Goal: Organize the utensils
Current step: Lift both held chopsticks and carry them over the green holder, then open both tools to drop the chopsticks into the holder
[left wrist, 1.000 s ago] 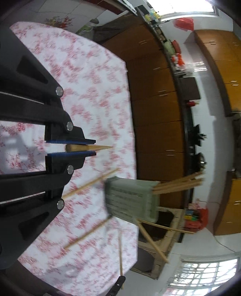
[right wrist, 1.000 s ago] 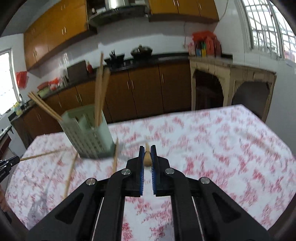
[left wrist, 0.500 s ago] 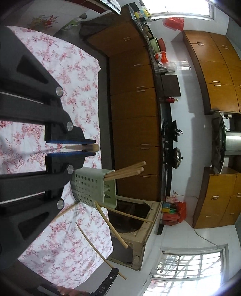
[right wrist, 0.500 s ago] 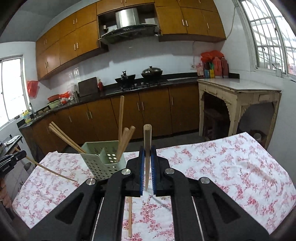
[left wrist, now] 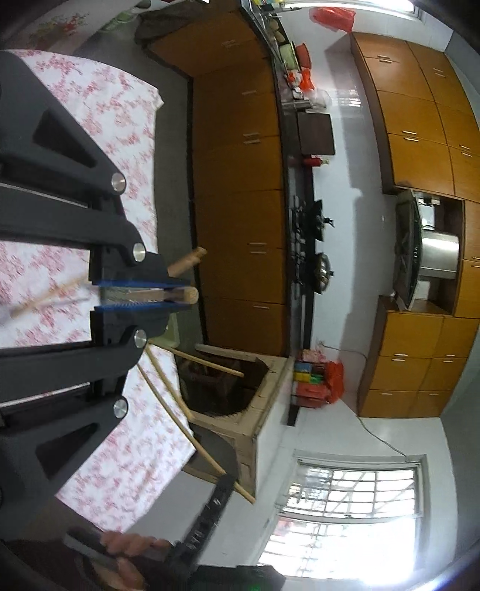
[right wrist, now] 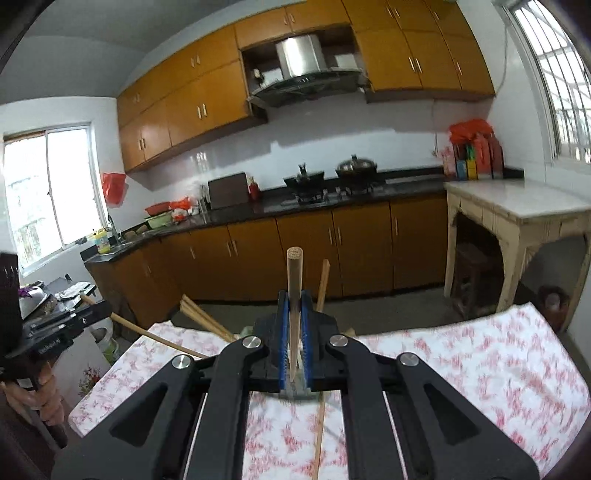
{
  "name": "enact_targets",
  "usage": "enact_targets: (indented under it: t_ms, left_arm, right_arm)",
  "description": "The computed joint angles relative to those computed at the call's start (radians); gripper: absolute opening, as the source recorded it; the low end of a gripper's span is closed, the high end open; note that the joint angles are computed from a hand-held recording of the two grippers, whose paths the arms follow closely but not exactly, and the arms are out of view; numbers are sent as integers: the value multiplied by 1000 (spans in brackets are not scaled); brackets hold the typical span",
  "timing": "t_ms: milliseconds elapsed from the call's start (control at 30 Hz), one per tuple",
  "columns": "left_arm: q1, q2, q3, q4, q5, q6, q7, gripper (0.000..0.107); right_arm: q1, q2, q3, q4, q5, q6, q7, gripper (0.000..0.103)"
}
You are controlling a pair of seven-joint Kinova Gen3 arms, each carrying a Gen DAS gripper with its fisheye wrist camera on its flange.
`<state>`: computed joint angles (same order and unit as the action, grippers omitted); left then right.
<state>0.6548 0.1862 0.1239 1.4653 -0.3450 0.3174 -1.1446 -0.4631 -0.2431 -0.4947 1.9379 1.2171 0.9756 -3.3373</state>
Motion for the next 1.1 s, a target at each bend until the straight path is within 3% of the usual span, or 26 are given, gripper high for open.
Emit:
enact_targets:
  t_ms: [167, 300, 600, 900, 933, 1000, 1100]
  left_arm:
    - [65, 41, -42, -99, -77, 16, 67, 8]
    - [132, 113, -97, -205, -152, 76, 124, 8]
    - [74, 257, -45, -367, -8, 217, 2, 8]
    - [60, 300, -61, -400, 69, 250, -45, 8]
    - [54, 294, -62, -390, 77, 244, -44, 10]
    - [57, 288, -72, -383, 77, 239, -37, 16]
    - [65, 265, -90, -350, 63, 215, -14, 23]
  right_arm:
    - [-20, 66, 3, -53, 72, 48, 16, 7]
    - [-51, 122, 59, -72, 105, 41, 8, 7]
    - [-68, 211, 205, -87, 8, -103, 50, 7]
    - [-57, 227, 240, -98, -61, -148, 74, 8]
    - [-59, 222, 239, -97, -63, -144, 72, 10]
    - [-61, 218, 236, -98, -55, -131, 62, 30]
    - [-64, 205, 228, -88, -30, -112, 32, 36]
